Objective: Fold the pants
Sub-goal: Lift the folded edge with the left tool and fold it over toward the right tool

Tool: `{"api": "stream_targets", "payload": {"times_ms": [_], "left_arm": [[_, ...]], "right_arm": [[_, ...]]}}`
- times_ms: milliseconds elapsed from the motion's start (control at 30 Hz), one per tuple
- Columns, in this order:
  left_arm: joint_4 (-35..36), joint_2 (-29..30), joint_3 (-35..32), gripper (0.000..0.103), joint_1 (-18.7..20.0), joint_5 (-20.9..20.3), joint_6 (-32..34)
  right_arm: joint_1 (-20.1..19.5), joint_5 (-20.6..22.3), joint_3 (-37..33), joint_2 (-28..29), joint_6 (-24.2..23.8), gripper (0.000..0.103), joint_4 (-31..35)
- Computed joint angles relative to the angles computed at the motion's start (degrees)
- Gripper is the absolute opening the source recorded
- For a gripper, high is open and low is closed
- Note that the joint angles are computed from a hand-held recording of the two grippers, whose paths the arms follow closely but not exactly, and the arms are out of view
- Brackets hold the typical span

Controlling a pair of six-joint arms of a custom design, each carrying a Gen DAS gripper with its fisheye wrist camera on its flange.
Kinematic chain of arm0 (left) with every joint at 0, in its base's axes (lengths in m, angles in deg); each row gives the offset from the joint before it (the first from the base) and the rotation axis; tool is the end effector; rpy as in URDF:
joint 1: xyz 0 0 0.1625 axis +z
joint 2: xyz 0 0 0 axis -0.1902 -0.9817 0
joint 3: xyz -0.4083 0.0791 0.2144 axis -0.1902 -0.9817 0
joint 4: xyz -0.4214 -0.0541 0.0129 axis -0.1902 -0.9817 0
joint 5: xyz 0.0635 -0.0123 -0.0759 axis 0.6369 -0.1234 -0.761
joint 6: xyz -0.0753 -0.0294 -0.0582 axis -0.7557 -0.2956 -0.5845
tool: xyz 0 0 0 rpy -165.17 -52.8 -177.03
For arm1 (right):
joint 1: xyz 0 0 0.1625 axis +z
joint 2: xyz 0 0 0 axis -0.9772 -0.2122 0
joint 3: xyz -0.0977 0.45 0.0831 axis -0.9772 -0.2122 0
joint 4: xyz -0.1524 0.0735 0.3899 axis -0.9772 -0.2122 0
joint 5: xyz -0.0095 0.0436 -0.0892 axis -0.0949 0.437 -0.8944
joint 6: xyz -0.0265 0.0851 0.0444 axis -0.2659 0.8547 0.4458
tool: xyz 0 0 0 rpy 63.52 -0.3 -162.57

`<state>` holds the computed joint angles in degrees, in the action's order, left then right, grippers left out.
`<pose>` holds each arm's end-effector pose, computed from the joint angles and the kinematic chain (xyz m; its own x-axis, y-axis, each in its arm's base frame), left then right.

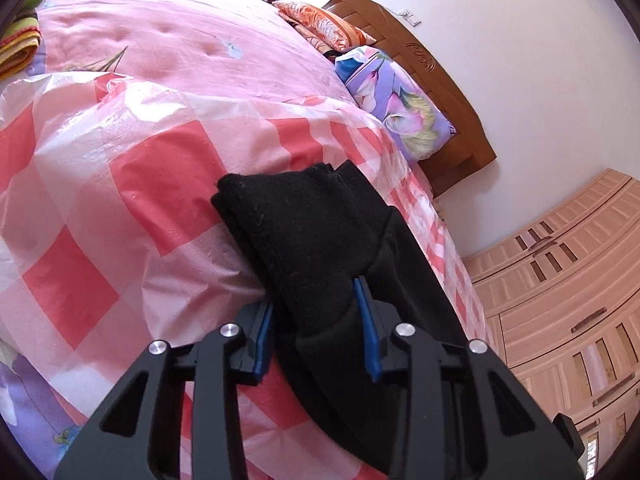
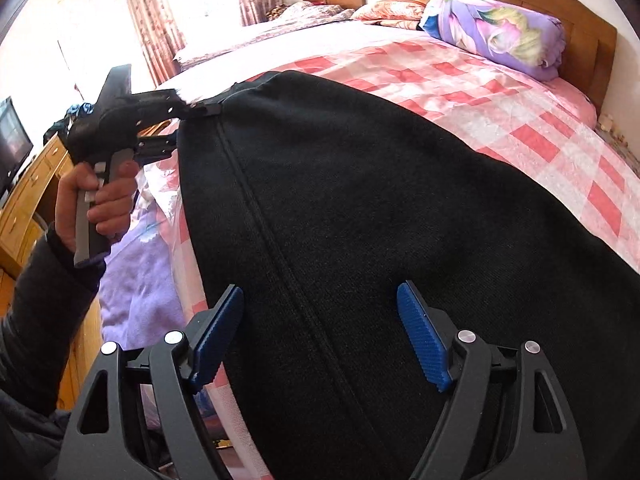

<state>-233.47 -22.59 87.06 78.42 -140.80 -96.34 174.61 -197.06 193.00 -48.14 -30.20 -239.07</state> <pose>-0.0952 -0.6377 0.1481 -0.9994 0.0351 -0.0075 0.0316 0.7599 -0.6492 0.1579 -0.5024 0.1536 -0.7905 -0.3285 0.5170 -0.5294 0.7909 -0.3069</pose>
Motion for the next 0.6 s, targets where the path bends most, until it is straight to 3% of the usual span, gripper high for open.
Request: {"api": "stream_targets", "payload": {"times_ms": [67, 233, 367, 400, 467, 600], "left_arm": [[-1.25, -0.51, 0.84, 0.029, -1.23, 2.38, 0.91], [-4.95, -1.01, 2.26, 0.027, -5.95, 9.67, 4.76], [-7.76, -1.18, 3.15, 0.026, -11.09, 14.54, 9.41], [-8.51, -1.27, 3.40, 0.026, -12.36, 15.19, 10.63], [-10.58, -0.88, 3.66, 0.026, -16.13, 17.43, 14.48], [-13.47, 1.17, 3.26, 0.026, -23.20, 18.37, 22.95]], "right_arm": [[0.14, 0.48, 0.21, -0.83, 2.18, 0.076, 0.23], [0.35, 0.70, 2.76, -2.71, 2.25, 0.076, -5.28], [-1.56, -2.75, 3.38, -2.36, 2.82, 0.081, -3.70], [-1.83, -1.37, 4.08, -2.62, 1.44, 0.083, -5.17], [-2.14, -0.49, 4.84, -3.63, 3.26, 0.083, -5.21], [-6.53, 9.12, 10.12, -8.74, 7.47, 0.083, -13.42]]}}
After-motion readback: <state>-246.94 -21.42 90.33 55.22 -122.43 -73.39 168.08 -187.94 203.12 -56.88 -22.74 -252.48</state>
